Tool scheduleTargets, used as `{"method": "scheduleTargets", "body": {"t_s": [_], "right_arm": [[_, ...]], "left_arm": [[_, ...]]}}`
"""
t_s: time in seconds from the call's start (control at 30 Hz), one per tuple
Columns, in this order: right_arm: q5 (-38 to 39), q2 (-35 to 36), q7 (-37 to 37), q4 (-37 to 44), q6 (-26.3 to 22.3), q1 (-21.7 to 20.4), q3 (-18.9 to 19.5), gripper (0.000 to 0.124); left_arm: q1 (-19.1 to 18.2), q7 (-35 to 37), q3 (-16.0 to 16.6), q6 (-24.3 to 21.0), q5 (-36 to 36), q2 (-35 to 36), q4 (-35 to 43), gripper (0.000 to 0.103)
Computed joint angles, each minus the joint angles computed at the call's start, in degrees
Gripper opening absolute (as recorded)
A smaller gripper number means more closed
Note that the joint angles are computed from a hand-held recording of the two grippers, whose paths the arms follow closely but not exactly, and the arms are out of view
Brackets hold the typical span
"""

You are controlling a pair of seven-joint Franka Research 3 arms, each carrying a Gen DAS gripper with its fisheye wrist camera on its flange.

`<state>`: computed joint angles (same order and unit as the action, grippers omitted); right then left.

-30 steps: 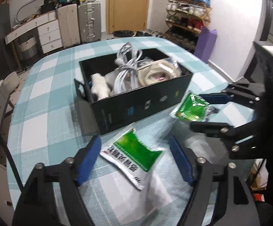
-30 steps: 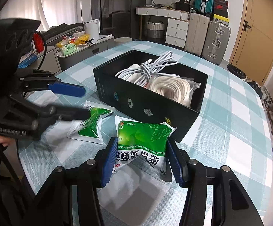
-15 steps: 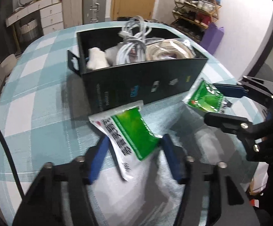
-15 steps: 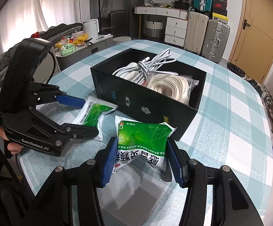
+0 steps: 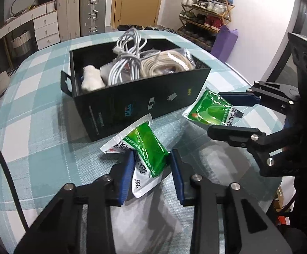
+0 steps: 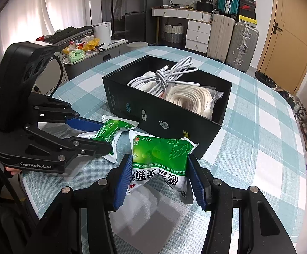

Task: Organize soft objects
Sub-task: 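Lift and carry both medicine packets over the black box with both tools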

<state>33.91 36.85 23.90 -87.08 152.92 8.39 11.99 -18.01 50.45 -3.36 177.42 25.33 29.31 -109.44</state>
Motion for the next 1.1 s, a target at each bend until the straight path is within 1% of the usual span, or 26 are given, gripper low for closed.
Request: {"method": "scheduleTargets", "body": {"t_s": [0.17,0.3,0.47,0.53,0.57,0.63,0.73,0.8,0.83,0.87,1.03,1.07,1.1], "right_arm": [[1.61,-1.25,-1.89,-1.16,0.57,-0.95,1.14,0.053],[4.07,-2.37,-4.34,-2.12,1.04,-1.9,2.16,0.053],[7.45,-3.53,-7.01,-2.94,1.72,-2.62,2.83,0.053],[8.85,-3.94,-8.04,-3.29,2.35,-2.83,3.06,0.053],[9.42,-4.09,-8.4,-3.43,2.55,-2.88,3.07,0.053],[10.37,-4.1,-8.9,-3.26,3.0,-2.86,3.06,0.053],[11.32,-3.83,-8.98,-2.64,3.48,-2.7,2.94,0.053],[11.51,-3.47,-8.79,-1.95,3.74,-2.48,2.77,0.053],[11.31,-3.27,-8.53,-1.56,3.7,-2.31,2.58,0.053],[11.06,-2.99,-8.33,-1.06,3.66,-2.15,2.45,0.053],[9.18,-1.14,-6.65,2.21,3.16,-1.4,1.93,0.053],[8.69,-0.71,-6.21,2.91,2.97,-1.25,1.82,0.053],[8.16,-0.21,-5.76,3.67,2.96,-1.03,1.7,0.053]], "left_arm": [[-0.75,-0.36,0.97,1.76,0.59,-1.39,-1.09,0.033],[-3.24,-1.91,3.91,4.23,1.55,-2.97,-2.54,0.033],[-10.62,-5.83,12.81,7.99,2.58,-4.25,-4.05,0.033],[-14.16,-6.88,16.91,9.23,2.06,-4.34,-4.36,0.033],[-16.47,-7.42,19.45,9.71,1.48,-4.31,-4.52,0.033],[-19.67,-7.5,23.04,10.69,0.16,-4.03,-4.55,0.033],[-23.17,-6.91,26.96,11.0,-2.27,-3.3,-4.2,0.033],[-23.21,-6.1,27.3,11.02,-4.04,-2.8,-3.39,0.033],[-22.64,-5.52,26.92,10.72,-4.67,-2.39,-2.62,0.033],[-22.95,-5.26,27.36,10.25,-5.28,-1.99,-1.97,0.033],[-25.67,-6.5,31.75,9.27,-7.18,0.79,1.43,0.034],[-25.63,-6.93,32.06,9.22,-7.34,1.29,2.02,0.034],[-24.58,-7.1,31.27,8.53,-7.46,1.77,3.0,0.034]]}}
